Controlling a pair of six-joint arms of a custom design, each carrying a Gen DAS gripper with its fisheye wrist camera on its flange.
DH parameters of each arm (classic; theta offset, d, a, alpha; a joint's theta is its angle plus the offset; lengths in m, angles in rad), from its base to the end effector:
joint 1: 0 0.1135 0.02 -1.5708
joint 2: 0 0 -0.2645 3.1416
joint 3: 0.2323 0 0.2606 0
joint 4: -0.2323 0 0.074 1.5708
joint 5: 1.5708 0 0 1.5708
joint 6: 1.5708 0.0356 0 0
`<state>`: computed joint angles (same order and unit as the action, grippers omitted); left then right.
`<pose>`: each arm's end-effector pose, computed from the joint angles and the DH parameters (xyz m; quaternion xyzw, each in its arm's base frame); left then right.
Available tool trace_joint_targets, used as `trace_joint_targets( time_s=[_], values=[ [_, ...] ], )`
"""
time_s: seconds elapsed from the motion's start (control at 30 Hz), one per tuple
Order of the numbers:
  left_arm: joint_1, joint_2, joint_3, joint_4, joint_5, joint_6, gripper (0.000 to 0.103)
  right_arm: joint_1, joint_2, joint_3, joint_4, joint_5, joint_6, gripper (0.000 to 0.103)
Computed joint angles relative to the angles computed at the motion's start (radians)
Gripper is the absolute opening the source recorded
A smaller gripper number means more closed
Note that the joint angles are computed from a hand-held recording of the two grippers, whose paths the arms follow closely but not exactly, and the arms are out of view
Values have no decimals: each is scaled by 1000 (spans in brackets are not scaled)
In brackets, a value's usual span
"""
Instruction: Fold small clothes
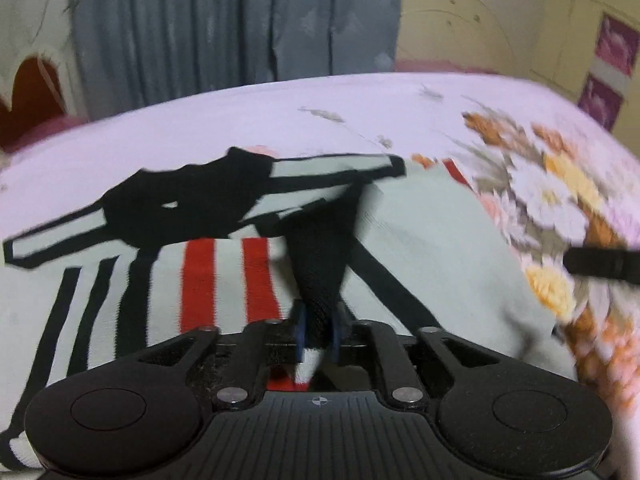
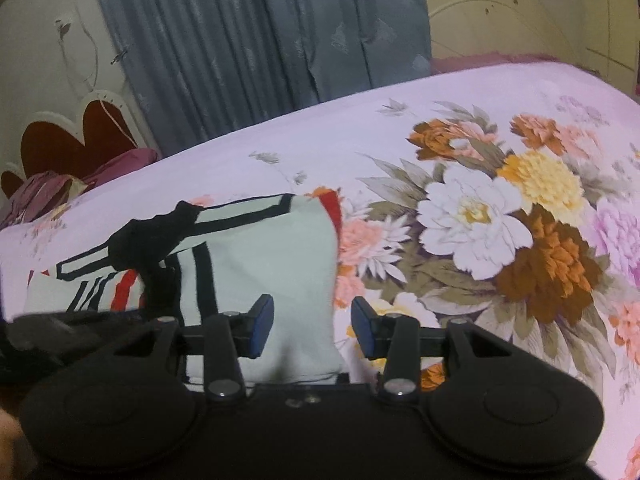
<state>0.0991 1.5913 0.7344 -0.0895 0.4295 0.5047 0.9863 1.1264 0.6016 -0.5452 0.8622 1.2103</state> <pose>0.2990 0.0148 0.1393 0.2514 0.8976 -0.1044 0.3468 0.1343 0.1539 0.1919 0.2013 0.8631 0.0162 0.4629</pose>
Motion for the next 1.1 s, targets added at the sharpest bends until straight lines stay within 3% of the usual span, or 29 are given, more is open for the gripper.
trace_joint_targets(
  time_s=[0.03,0.07,0.27,0.47,0.5,0.53,0.57,0.6,0.7,0.87,1.0,1.1],
  values=[
    [18,-5,7,-34,42,19,50,-2,-16,-13,15,-6,-6,46],
    [56,-17,18,-87,107,34,57,-12,-28,-24,41,-20,-22,46],
    [387,-89,66,-194,282,99,58,-96,21,-56,300,-154,-157,46],
    [560,99,230,-112,202,126,58,-247,238,-17,545,-378,-230,47],
    [572,138,261,-109,182,131,58,-256,279,6,551,-389,-235,47],
    [585,171,289,-118,169,148,58,-254,310,31,552,-384,-252,38],
    [592,200,311,-124,156,160,58,-250,339,61,548,-382,-282,16],
    [602,221,325,-128,156,172,58,-252,353,77,543,-393,-303,11],
    [619,234,316,-125,179,213,58,-210,360,116,504,-320,-364,9],
    [612,253,312,-139,196,250,58,-76,250,100,392,-96,-376,8],
    [588,284,330,-137,175,257,58,-157,344,95,392,-212,-329,8],
    [587,299,388,-207,188,263,58,-151,360,95,402,-203,-279,13]
  ],
)
